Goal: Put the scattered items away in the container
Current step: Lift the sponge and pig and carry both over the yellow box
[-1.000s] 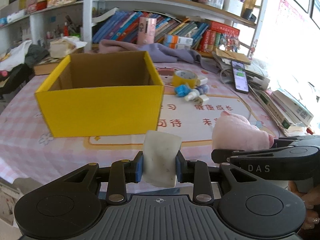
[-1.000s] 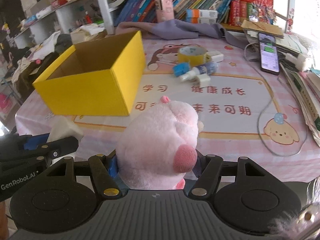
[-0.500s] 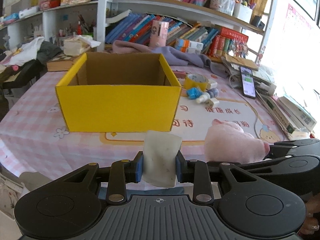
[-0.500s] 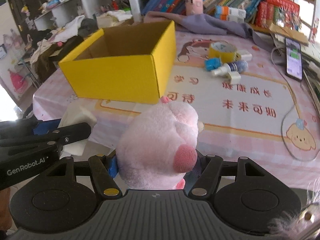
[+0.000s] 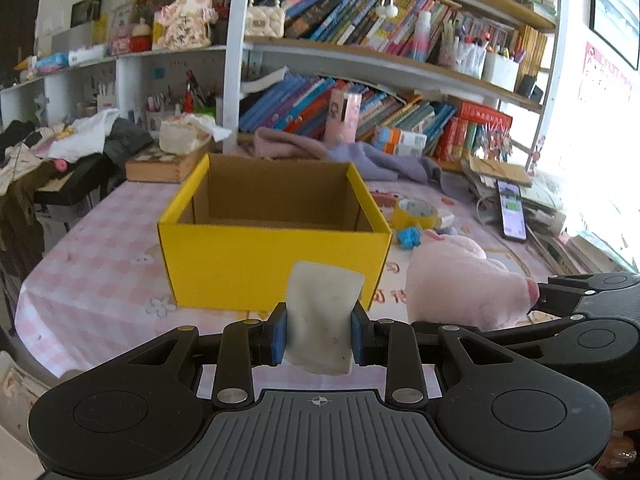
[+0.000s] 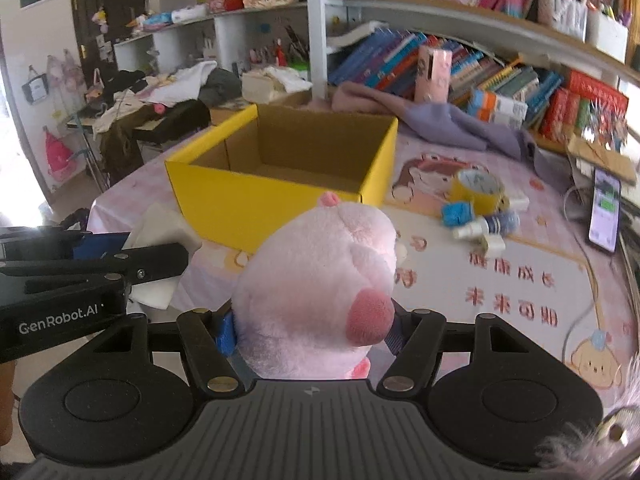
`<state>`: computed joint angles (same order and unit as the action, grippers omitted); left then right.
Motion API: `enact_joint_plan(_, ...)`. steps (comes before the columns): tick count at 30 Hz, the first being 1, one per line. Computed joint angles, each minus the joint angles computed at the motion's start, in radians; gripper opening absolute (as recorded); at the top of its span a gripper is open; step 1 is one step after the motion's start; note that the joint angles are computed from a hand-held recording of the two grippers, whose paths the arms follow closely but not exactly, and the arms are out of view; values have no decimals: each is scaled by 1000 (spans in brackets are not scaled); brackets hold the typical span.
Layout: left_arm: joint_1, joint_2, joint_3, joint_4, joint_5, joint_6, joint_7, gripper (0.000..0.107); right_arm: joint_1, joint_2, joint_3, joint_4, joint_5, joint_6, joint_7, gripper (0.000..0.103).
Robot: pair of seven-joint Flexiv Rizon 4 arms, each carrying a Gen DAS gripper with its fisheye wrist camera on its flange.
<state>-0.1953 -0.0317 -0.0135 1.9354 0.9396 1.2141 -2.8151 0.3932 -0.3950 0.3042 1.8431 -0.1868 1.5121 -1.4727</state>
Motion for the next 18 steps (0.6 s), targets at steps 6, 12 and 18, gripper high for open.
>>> enact_joint_plan(6,2,-9,4,-39,53,-10,-23,29,27,-23,-38,-18,-31,77,6,64)
enact_joint_plan(12,11,-22,14,-92,119,-29,-57,29,22,-80,-46,-96,-87,121,-1,64)
enact_joint_plan(18,31,-71,43,-159,112,-5,5,29,-36,-196,57,-264,-123,96,-67,64)
